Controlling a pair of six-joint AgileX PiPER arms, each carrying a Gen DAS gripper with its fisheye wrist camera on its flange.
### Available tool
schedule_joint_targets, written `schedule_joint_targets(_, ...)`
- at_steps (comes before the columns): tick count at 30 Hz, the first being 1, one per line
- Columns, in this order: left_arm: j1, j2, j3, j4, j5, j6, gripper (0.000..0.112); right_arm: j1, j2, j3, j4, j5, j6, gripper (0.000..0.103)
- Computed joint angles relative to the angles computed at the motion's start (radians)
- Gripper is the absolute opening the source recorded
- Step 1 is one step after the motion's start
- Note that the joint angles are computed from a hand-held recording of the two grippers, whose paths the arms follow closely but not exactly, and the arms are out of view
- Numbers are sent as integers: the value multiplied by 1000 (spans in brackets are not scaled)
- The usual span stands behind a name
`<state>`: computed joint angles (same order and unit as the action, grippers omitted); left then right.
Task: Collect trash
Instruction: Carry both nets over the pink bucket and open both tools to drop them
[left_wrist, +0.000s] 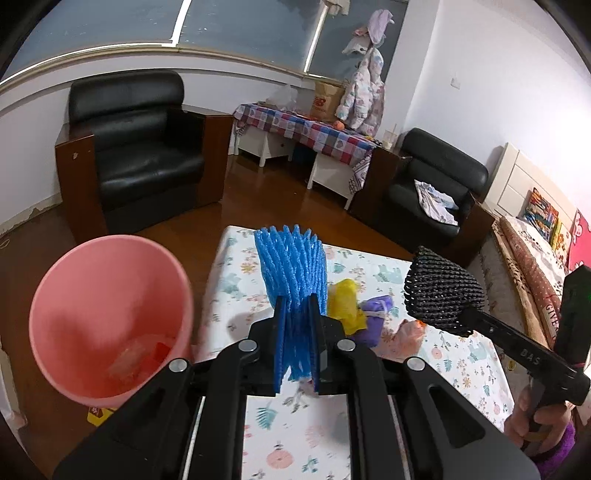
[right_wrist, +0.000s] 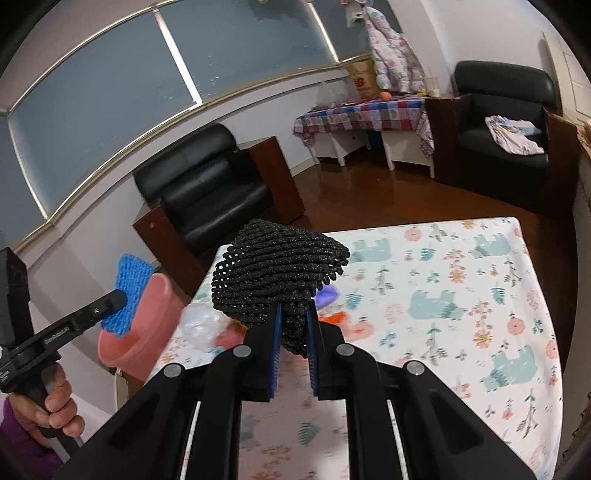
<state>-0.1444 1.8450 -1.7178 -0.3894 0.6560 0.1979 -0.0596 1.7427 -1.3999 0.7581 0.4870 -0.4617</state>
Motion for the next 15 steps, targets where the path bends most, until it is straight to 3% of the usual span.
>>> schedule_joint_targets(6, 91, -65, 87, -51, -34, 76, 10, 130, 31, -99, -195, 5, 178, 12)
schedule_joint_targets(15, 213, -123, 183, -46, -82, 126, 11, 323, 207, -430, -427, 125, 364, 12)
